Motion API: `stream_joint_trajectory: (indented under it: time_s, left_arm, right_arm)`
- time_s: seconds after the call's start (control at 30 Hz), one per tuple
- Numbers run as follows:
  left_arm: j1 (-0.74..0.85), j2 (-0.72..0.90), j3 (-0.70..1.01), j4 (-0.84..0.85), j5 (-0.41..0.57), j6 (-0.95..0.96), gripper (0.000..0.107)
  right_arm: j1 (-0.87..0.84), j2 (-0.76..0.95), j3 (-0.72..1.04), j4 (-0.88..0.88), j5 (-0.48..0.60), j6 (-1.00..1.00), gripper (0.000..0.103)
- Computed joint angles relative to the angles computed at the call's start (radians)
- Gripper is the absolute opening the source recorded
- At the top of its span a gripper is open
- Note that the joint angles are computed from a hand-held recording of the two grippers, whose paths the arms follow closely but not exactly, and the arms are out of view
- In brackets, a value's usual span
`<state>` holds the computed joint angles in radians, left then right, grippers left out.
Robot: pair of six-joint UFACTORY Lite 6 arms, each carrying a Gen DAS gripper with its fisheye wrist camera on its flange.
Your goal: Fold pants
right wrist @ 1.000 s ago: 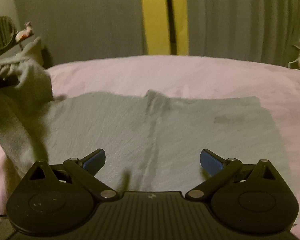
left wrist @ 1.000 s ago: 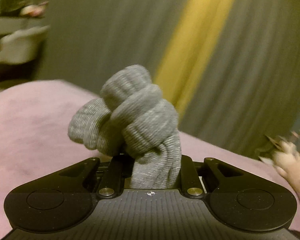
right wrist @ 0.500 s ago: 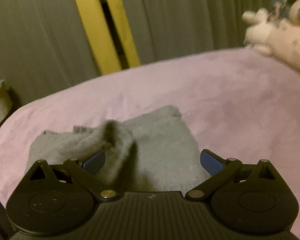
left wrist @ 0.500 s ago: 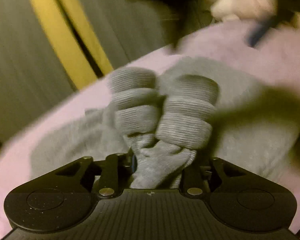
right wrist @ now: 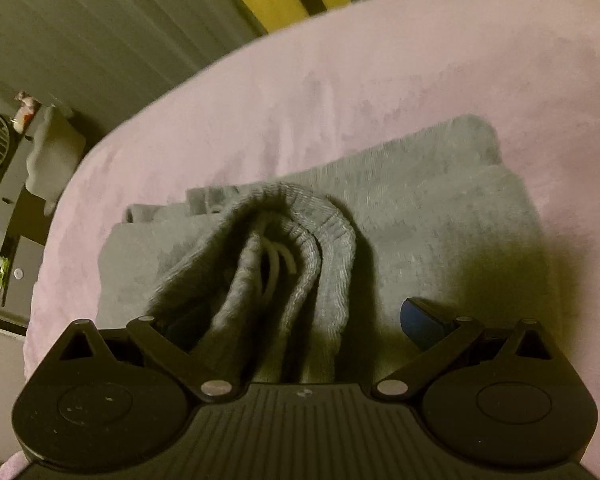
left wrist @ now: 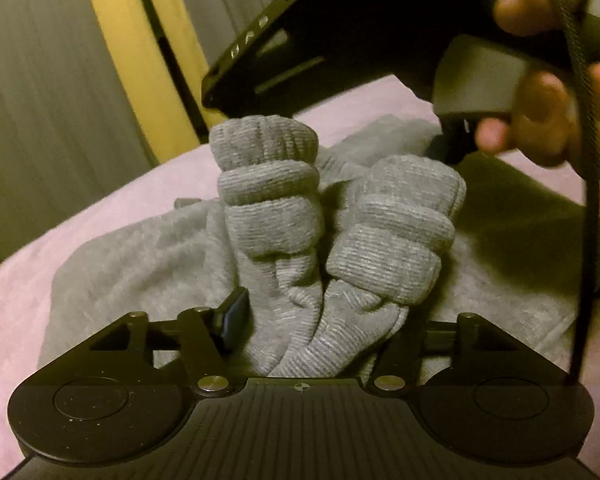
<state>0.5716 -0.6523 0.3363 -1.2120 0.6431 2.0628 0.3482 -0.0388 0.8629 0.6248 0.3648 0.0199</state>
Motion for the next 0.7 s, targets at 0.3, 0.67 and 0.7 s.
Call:
stream_joint_trajectory:
  time_s: [0.3,0.67,0.7]
  left_arm:
    - [-0.012,0.086,0.066,0.017,0.012,-0.035,0.067]
    - [0.022,0.082,0.063,0.043,0.065,-0.036,0.059]
    - [0.029,0.076,0.061,0.05,0.074,-0.035,0.056]
  right_arm:
    - [-0.019,-0.031,0.006,0.009,-0.02,-0.014,0.101]
    - [-0.024,0.054,0.039,0.125,0.006,-0.162,0.101]
    - [-0.02,0.092,0.059,0.108,0.014,-0.152,0.101]
